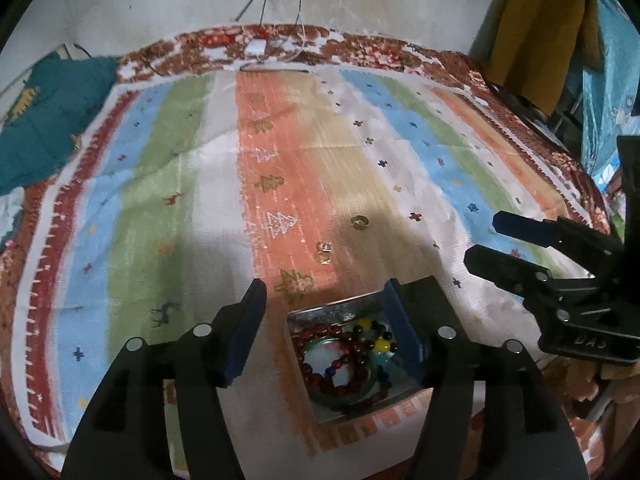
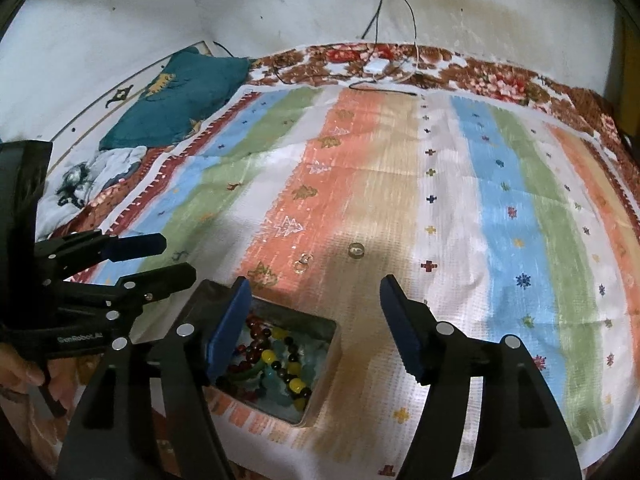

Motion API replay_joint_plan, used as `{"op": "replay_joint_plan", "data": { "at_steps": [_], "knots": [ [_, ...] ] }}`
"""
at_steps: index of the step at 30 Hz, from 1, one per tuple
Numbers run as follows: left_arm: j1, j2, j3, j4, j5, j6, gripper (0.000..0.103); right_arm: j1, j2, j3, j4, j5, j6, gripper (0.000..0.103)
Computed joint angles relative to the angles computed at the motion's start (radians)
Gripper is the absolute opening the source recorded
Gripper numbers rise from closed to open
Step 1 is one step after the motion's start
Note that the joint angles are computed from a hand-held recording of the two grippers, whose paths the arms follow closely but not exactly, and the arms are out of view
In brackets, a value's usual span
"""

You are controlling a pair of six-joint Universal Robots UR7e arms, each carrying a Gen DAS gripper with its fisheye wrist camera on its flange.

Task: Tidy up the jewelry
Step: 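Grasp the gold charm with the left gripper while the right grasps the gold ring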

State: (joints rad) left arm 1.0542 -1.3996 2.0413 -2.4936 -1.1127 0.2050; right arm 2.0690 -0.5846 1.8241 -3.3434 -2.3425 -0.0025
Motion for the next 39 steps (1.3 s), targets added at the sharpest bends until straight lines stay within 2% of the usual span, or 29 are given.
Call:
{"op": "replay_joint_plan", "data": {
  "at_steps": [2, 5, 8, 11, 18, 30, 39],
  "knots": [
    [0.01, 0.019, -0.027, 0.031, -0.014, -0.006, 0.064, -0.01, -0.003, -0.013, 0.035, 0.004, 0.011, 0.067],
    [0.012, 0.053, -0.055, 0.04, 0.007, 0.007, 0.064, -0.032, -0.014, -0.032, 0.102, 0.036, 0.046, 0.067],
    [0.025, 0.082, -0.092, 0.063, -0.001, -0.004, 0.064, -0.04, -0.003, -0.07, 0.154, 0.016, 0.037, 0.067],
    [0.037, 0.098, -0.12, 0.091, -0.028, -0.015, 0.064, -0.057, 0.0, -0.094, 0.185, 0.018, 0.034, 0.067],
    [0.061, 0.157, -0.188, 0.153, -0.04, -0.041, 0.064, -0.089, -0.004, -0.12, 0.248, 0.044, 0.051, 0.067],
    [0.081, 0.281, -0.285, 0.235, -0.001, -0.031, 0.064, -0.141, 0.01, -0.184, 0.368, 0.06, 0.091, 0.067],
    [0.091, 0.339, -0.335, 0.276, 0.001, -0.026, 0.064, -0.165, 0.024, -0.222, 0.431, 0.074, 0.105, 0.067]
  ]
}}
